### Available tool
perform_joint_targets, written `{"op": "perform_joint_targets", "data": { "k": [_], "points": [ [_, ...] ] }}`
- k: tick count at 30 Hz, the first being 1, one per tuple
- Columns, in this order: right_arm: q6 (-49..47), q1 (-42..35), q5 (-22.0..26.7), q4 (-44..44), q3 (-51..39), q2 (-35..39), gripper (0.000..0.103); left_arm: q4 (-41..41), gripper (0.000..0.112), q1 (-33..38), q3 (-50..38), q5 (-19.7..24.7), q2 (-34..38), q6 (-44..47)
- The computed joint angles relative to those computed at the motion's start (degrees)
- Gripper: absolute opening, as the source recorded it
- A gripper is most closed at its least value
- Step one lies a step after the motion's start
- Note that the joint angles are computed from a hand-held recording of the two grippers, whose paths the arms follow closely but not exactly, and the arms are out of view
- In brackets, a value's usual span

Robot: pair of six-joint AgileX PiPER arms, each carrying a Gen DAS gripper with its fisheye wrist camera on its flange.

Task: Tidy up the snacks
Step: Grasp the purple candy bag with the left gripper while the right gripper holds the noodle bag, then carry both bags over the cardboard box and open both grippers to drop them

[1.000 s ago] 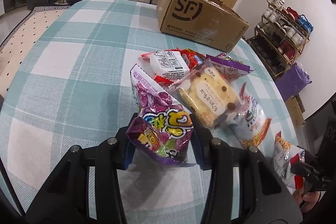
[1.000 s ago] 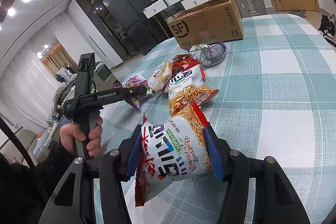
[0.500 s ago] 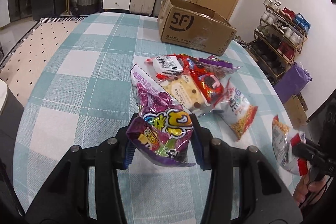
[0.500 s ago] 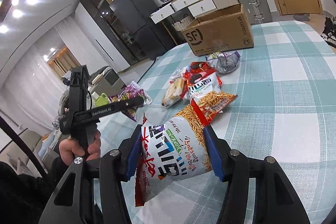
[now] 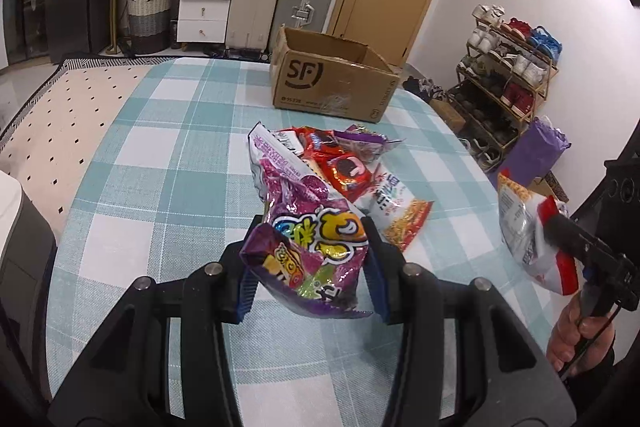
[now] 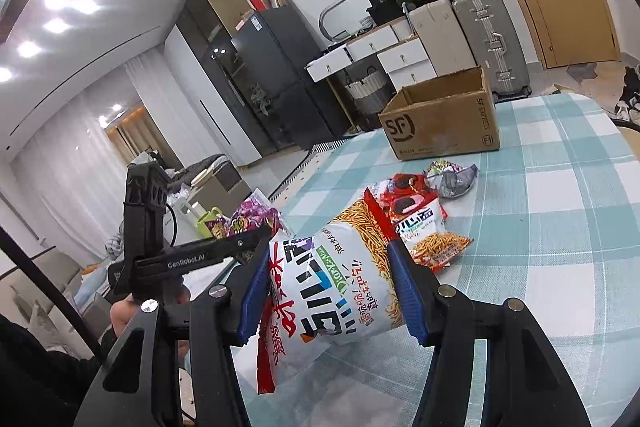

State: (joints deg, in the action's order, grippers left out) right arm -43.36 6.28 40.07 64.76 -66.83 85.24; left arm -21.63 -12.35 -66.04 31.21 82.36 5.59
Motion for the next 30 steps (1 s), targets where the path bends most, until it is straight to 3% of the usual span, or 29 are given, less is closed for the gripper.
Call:
{"op": "perform_joint_targets", "data": {
  "k": [7, 15, 25, 30],
  "points": [
    [2.7, -1.1, 0.2, -1.5, -2.7, -2.0, 0.057, 2.3, 0.042, -1.6, -2.9, 2.8, -2.2, -3.0],
    [5.7, -3.3, 4.6, -2.2, -12.5, 1.9, 0.057, 8.1, 0.042, -4.7, -10.9, 6.3, -1.3, -7.2],
    [12.7, -3.7, 12.2, -7.4, -34.8, 13.7, 0.057, 9.2, 0.043, -5.0, -27.2, 15.0, 6.5, -6.3],
    [18.7, -5.0, 19.1, -8.1, -53.2, 23.3, 0.057, 7.9, 0.043, -3.5, -44.7, 23.5, 16.8, -7.0]
  ]
}}
